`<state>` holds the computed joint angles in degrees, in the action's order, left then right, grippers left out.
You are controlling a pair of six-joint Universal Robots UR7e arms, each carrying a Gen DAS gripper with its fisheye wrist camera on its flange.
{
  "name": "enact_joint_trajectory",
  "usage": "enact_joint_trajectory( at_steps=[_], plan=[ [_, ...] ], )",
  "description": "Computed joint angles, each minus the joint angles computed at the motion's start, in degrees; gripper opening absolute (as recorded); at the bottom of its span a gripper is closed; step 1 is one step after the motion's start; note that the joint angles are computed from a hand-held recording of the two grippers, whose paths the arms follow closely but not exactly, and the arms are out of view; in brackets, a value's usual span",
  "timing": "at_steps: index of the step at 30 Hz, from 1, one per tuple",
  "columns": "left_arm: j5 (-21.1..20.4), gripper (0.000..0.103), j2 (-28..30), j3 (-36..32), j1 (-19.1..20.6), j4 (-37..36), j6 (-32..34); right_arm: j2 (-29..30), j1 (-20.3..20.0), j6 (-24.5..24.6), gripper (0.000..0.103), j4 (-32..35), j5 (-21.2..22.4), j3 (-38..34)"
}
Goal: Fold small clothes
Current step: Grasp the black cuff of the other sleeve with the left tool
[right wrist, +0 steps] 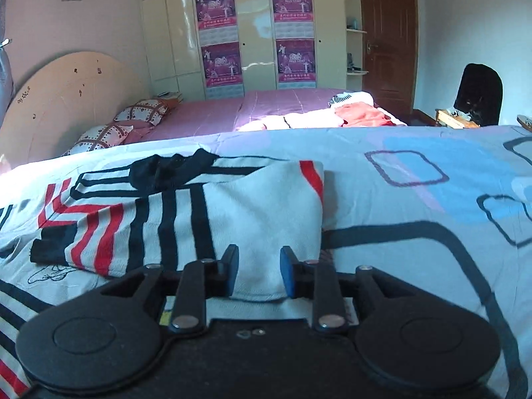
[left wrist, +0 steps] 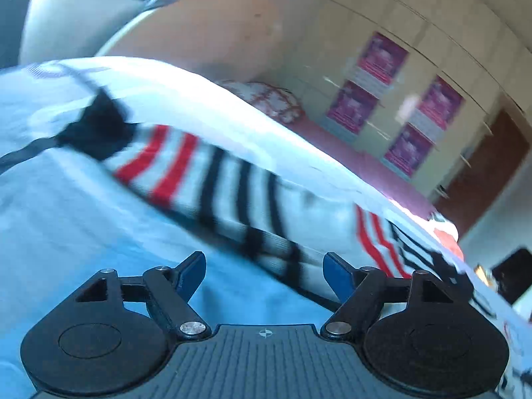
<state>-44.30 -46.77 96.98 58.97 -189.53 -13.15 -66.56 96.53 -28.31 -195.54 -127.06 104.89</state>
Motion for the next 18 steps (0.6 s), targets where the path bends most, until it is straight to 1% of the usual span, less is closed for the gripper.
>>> enact_joint_trajectory(
  at_steps=[2,3,4,5,6,7,9,10,11,12,13,16,18],
  plan=[
    [-2.12,0.074,-2.59,0.9,3.66,-1.89,-5.47,1.29,0.86,1.05,0.028,-0.13,-1.98,-0.37],
    [-4.33,0.07,-3.5,1.0,5.3,-2.56,-7.48,2.25,1.32,1.24,0.028,-0.54,-2.93,-0.86],
    [-7.61,0.061,-4.22,0.69,7.39,-3.1,-9.63,3.12,1.81,1.38,0.028,-1.09,-3.72,-1.26],
    [-9.89,0.054,-4.56,0.03,8.92,-2.89,-10.75,3.94,2.33,1.68,0.029,-1.49,-4.38,-1.72],
    [-11.37,0.049,-4.55,-0.92,10.06,-2.47,-11.27,4.59,2.8,2.14,0.029,-1.64,-4.89,-2.14],
    [-12.17,0.042,-4.31,-1.99,10.96,-2.14,-11.44,5.25,3.31,2.67,0.029,-1.79,-5.35,-2.6],
    [-14.86,0.033,-3.13,-4.48,13.02,-2.24,-11.83,6.34,4.24,3.71,0.029,-1.86,-6.03,-3.67],
    [-15.27,0.019,-2.1,-6.18,13.72,-1.65,-12.5,6.83,4.73,4.0,0.029,-2.11,-6.46,-4.14],
    [-15.42,0.008,-1.58,-7.49,14.51,-0.32,-13.64,7.21,5.07,4.07,0.029,-2.36,-6.78,-4.58],
    [-17.97,0.008,-1.06,-8.11,15.56,-1.34,-14.23,7.47,5.41,4.15,0.029,-2.4,-7.17,-4.99],
    [-19.68,0.008,-0.32,-9.08,16.23,-1.87,-14.27,7.68,5.75,4.12,0.029,-2.43,-7.6,-5.36],
    [-18.49,0.008,1.08,-11.94,15.81,1.19,-10.82,7.89,6.31,3.21,0.03,-3.55,-8.45,-5.87],
    [-18.53,0.008,1.45,-12.43,15.77,1.21,-10.96,7.47,6.34,3.28,0.03,-4.13,-8.81,-5.63]
  ],
)
